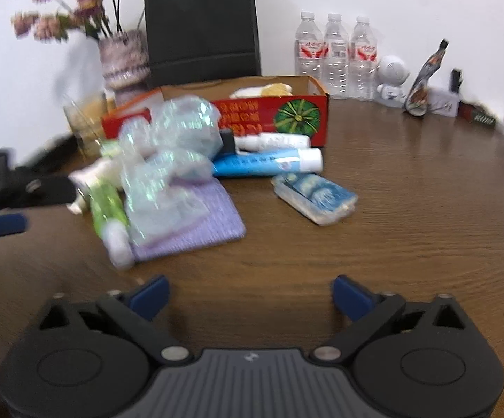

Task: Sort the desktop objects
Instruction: 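Grasp the green spray bottle with the left gripper while the right grasps the blue soap bar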

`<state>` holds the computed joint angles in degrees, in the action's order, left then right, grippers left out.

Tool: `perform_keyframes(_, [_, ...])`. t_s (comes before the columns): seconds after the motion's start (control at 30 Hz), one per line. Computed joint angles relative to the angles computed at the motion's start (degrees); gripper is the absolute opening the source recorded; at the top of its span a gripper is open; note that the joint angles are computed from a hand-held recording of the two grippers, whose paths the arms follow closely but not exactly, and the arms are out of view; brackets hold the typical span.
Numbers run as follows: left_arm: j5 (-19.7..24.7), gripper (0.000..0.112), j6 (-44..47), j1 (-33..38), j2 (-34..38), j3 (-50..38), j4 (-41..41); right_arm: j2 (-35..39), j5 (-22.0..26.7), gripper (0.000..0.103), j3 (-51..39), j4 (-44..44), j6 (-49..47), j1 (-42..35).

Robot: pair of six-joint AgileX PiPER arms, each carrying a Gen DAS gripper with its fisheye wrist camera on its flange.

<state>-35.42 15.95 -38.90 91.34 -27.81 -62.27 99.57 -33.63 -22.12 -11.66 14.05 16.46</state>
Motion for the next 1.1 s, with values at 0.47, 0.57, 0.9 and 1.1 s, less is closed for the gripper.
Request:
perform_keyframes(0.47, [4.55,0.038,17.51,3.09,12.35,-12.26,-9.46,12.22,11.84,0.047,-23.84,-15.19,7.0,-8.33])
perform_keyframes(0.57, [5.04,0.032,15.35,2.93,8.81,-7.06,-4.91,10.24,9.61,0.015,-19.92,-17.28,7.09,-8.43])
perform_keyframes(0.9, [-0.57,0.043,13.78,-9.53,-1.5,6.85,-12.74,-5.75,3.63,0.03,1.88,-20.83,9.5,-10.61])
perform_keyframes(1.1, [2.13,0.046,15.41,-5.6,1.18,3.16,-10.64,-3.83,3.44,0.038,-0.1,-13.97,4.8,-9.33])
